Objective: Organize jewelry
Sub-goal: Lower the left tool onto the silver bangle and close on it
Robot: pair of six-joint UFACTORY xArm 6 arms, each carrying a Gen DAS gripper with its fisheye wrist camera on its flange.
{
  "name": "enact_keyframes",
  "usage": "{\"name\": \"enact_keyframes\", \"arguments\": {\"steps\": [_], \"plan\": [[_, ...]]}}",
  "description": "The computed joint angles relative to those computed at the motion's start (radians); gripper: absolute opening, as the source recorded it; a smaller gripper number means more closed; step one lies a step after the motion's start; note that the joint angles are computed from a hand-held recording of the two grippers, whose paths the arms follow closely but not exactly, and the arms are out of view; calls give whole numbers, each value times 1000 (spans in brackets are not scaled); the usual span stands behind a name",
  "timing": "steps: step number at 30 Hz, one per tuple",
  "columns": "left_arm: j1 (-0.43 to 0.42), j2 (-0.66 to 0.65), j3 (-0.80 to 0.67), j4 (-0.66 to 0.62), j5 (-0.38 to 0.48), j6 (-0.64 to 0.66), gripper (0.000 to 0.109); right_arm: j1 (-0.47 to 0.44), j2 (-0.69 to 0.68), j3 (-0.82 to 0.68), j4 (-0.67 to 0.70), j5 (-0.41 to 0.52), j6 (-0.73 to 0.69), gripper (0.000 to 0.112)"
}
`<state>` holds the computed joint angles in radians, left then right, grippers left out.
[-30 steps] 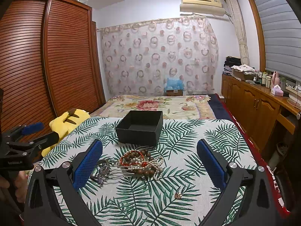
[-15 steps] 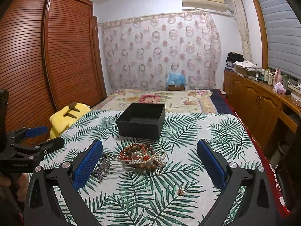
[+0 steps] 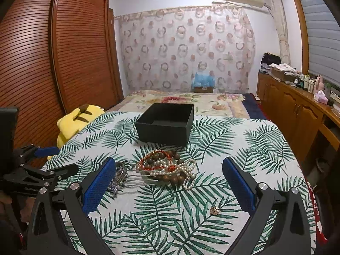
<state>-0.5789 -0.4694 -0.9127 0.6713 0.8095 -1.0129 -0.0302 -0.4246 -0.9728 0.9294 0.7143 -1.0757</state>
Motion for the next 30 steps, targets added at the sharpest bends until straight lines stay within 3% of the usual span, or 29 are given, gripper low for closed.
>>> {"name": "enact_keyframes", "arguments": {"steps": [13, 20, 30], "plan": [[60, 31, 31, -140, -31, 184, 96, 8, 30, 44, -64, 46, -35, 101], [126, 68, 35, -296, -142, 306, 96, 14, 51, 62, -108, 77, -44, 95], [147, 173, -21, -481, -276, 444, 95, 25, 32, 80, -121, 71, -60, 91]]}}
